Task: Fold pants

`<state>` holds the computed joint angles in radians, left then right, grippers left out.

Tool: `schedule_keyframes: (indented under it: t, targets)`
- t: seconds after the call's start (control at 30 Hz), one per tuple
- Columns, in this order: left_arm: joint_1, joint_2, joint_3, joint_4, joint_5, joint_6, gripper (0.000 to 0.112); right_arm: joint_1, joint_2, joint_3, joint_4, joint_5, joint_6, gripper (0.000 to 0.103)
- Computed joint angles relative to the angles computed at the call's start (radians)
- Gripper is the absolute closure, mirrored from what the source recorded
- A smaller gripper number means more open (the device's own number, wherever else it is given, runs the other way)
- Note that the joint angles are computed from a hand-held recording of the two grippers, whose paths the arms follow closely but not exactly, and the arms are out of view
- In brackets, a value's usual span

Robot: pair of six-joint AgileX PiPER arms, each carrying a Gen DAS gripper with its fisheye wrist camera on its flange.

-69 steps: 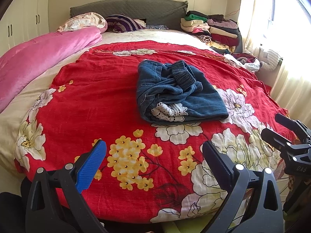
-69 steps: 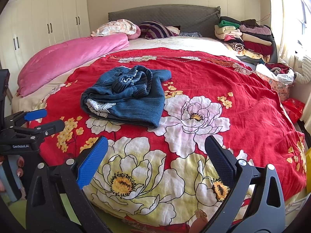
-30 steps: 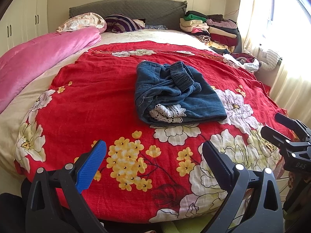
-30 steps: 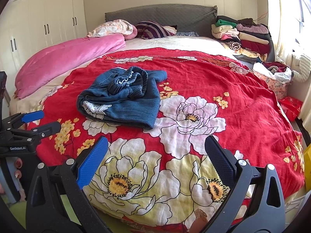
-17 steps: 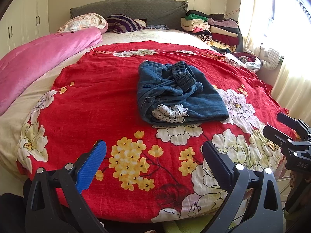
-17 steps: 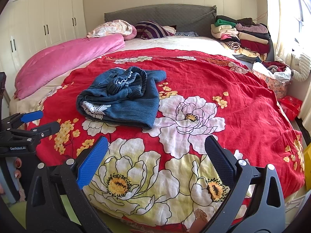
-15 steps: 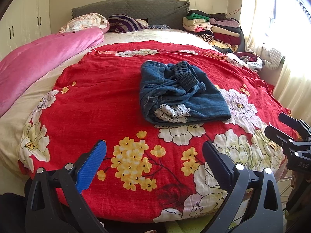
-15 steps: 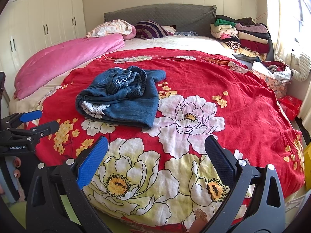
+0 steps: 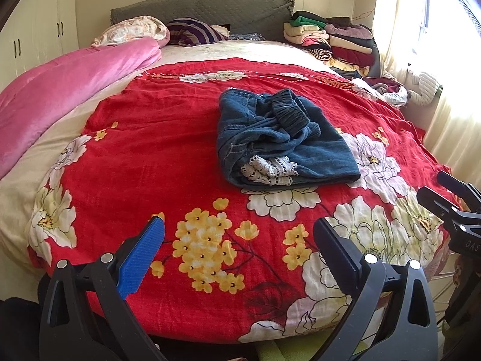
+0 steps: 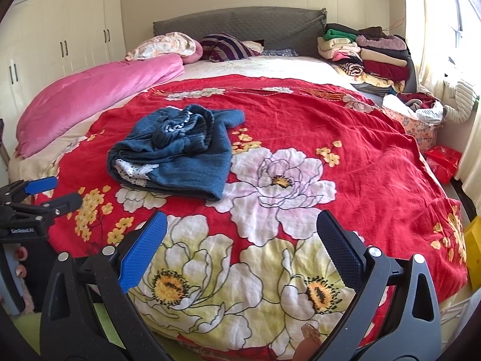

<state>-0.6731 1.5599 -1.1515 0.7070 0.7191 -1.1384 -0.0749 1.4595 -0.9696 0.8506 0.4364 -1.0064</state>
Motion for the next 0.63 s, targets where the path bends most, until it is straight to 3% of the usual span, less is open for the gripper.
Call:
schedule_keyframes:
  t: [0.13, 0.2, 0.27, 0.33, 0.4, 0.43, 0.47, 0.57, 0.63]
  targets:
    - [0.003, 0.01, -0.018, 0.024, 0.06, -0.048, 0.014, -0.028, 0.021, -0.003, 0.059, -0.018, -0.059, 0.009]
    - [0.047, -0.028, 0.028, 0.02, -0.028, -0.05, 0.014, -0.054, 0.049, -0.024, 0.089, -0.017, -0.084, 0.009]
    - [0.147, -0.058, 0.05, -0.142, -0.14, 0.097, 0.014, -0.076, 0.08, -0.054, 0.075, -0.016, -0.063, 0.009]
    - [0.279, -0.047, 0.028, -0.304, -0.181, 0.245, 0.014, -0.122, 0.143, -0.131, 0.054, 0.012, -0.03, 0.009]
    - [0.37, 0.026, -0.066, -0.309, -0.102, 0.306, 0.014, -0.154, 0.225, -0.241, -0.053, 0.011, 0.088, 0.009]
    - [0.409, 0.09, -0.143, -0.274, -0.026, 0.313, 0.014, -0.171, 0.273, -0.312, -0.121, 0.028, 0.157, 0.009]
    - [0.445, 0.161, -0.236, -0.257, 0.06, 0.338, 0.014, -0.187, 0.337, -0.404, -0.217, 0.026, 0.257, 0.009]
    - [0.573, 0.4, -0.536, -0.219, 0.235, 0.446, 0.014, -0.22, 0.522, -0.698, -0.441, 0.125, 0.491, 0.009]
    - [0.654, 0.556, -0.736, -0.205, 0.301, 0.511, 0.014, -0.233, 0.668, -0.898, -0.548, 0.142, 0.621, 0.009]
